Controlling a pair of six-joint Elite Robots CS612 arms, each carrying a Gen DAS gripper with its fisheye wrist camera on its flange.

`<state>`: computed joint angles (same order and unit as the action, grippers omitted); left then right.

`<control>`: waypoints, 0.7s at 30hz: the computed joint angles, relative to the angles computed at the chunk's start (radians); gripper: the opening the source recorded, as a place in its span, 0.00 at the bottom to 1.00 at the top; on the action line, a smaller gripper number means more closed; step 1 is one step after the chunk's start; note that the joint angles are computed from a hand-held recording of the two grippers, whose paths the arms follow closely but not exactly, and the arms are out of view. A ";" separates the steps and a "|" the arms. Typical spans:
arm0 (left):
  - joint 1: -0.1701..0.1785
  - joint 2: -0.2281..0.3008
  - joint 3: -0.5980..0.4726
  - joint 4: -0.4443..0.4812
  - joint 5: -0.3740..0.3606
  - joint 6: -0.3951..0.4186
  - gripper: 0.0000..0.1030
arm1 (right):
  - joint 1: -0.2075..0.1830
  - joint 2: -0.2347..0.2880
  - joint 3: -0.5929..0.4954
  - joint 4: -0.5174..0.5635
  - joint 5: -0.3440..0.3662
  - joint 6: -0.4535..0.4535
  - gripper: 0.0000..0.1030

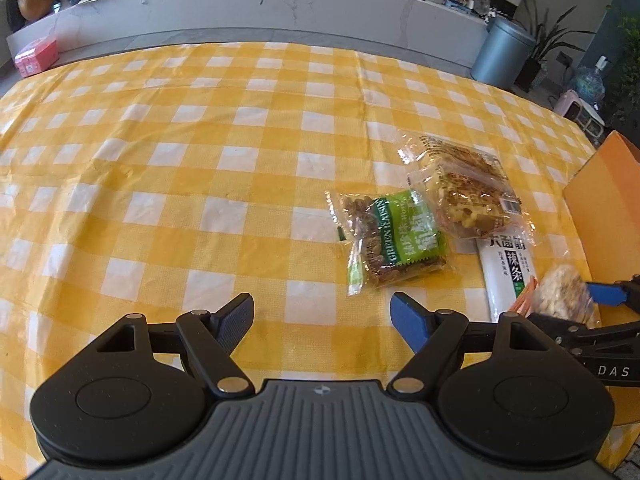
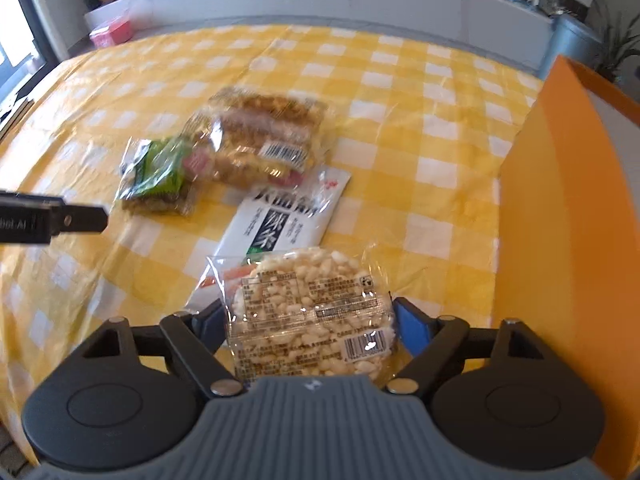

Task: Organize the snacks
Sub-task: 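Grasp the round peanut-puff pack with the right gripper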

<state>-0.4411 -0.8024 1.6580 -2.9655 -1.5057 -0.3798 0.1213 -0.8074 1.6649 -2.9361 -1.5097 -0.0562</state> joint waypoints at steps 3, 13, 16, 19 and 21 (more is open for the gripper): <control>-0.003 -0.004 0.006 0.002 0.020 -0.001 0.89 | 0.008 0.004 -0.001 -0.028 -0.022 -0.031 0.77; -0.036 0.001 0.022 -0.120 0.112 0.318 0.89 | 0.009 0.016 0.000 -0.084 -0.045 0.003 0.78; -0.048 0.014 0.009 -0.171 0.136 0.550 0.89 | 0.007 0.016 0.004 -0.093 -0.041 0.015 0.78; -0.044 0.014 -0.035 -0.057 0.079 0.712 0.89 | 0.004 0.017 0.008 -0.104 -0.032 0.028 0.78; -0.043 0.017 -0.068 0.031 0.046 0.782 0.89 | 0.002 0.017 0.006 -0.097 -0.025 0.034 0.78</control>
<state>-0.4840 -0.7854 1.5896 -2.9348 -1.4601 0.4018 0.1233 -0.7903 1.6714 -3.0329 -1.5347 -0.0226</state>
